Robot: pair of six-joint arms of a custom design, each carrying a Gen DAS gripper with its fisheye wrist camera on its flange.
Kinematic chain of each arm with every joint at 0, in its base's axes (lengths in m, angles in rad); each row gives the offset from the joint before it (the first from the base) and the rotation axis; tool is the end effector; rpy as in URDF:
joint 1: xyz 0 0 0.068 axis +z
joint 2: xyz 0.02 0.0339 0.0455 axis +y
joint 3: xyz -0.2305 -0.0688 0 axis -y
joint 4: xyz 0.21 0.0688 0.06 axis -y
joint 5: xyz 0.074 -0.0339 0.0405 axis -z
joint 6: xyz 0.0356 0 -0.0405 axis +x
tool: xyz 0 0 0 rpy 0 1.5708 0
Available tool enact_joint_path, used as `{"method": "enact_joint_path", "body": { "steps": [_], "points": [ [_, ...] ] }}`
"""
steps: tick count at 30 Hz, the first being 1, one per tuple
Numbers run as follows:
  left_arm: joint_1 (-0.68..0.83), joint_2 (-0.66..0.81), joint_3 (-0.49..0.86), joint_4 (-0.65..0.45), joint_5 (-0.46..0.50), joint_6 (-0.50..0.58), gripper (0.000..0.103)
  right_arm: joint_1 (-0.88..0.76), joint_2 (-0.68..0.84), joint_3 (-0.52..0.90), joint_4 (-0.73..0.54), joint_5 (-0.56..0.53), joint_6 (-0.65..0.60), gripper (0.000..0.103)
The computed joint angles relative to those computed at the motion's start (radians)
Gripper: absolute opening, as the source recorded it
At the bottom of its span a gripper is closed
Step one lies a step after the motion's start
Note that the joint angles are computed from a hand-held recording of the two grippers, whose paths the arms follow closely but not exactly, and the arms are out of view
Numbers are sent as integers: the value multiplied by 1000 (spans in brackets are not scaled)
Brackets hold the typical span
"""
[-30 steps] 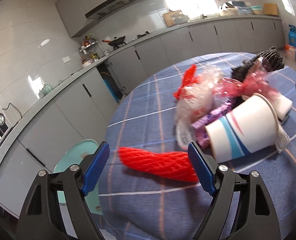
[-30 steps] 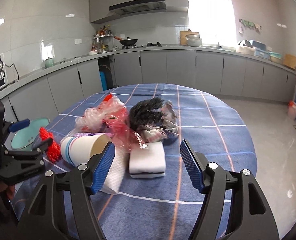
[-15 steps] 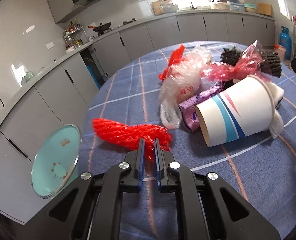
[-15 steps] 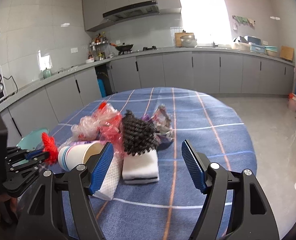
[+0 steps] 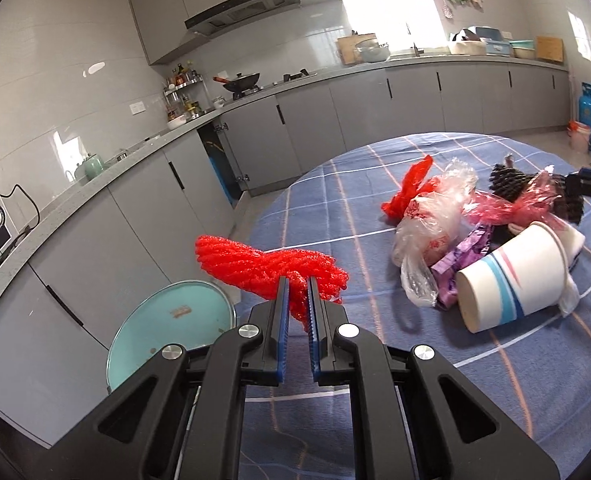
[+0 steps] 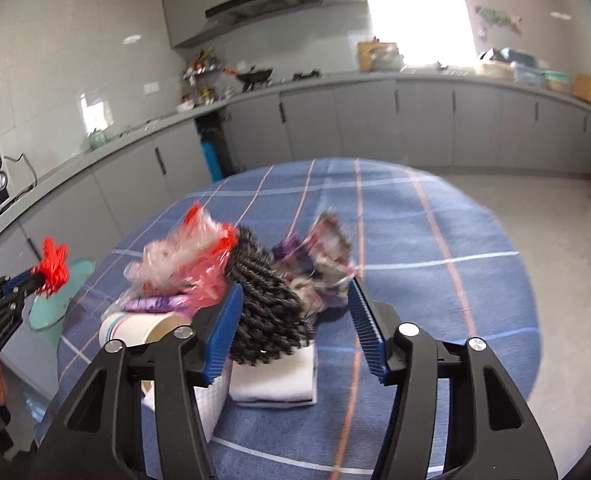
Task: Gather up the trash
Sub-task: 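Move both tools back to the table and grasp the red mesh net with the left gripper, then grasp the black mesh with the right gripper while the left gripper holds the red net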
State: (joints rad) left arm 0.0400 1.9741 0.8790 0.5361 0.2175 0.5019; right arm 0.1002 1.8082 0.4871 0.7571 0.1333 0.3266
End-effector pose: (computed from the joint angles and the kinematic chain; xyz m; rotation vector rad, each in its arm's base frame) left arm 0.3522 0.0064 0.1086 0.6080 2.0273 0.0910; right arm 0.2757 0.0230 0.0905 0.3184 2.1072 0.1095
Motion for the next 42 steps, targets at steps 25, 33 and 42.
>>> {"method": "enact_joint_path", "body": {
  "steps": [25, 33, 42],
  "points": [
    [130, 7, 116, -3, 42, -70, 9, 134, -111, 145, -130, 116, -50, 10],
    [193, 43, 175, -14, 59, -50, 9, 224, 58, 364, -166, 79, -50, 10],
    [250, 99, 262, -51, 61, -41, 9, 293, 203, 577, -233, 65, -63, 10]
  ]
}}
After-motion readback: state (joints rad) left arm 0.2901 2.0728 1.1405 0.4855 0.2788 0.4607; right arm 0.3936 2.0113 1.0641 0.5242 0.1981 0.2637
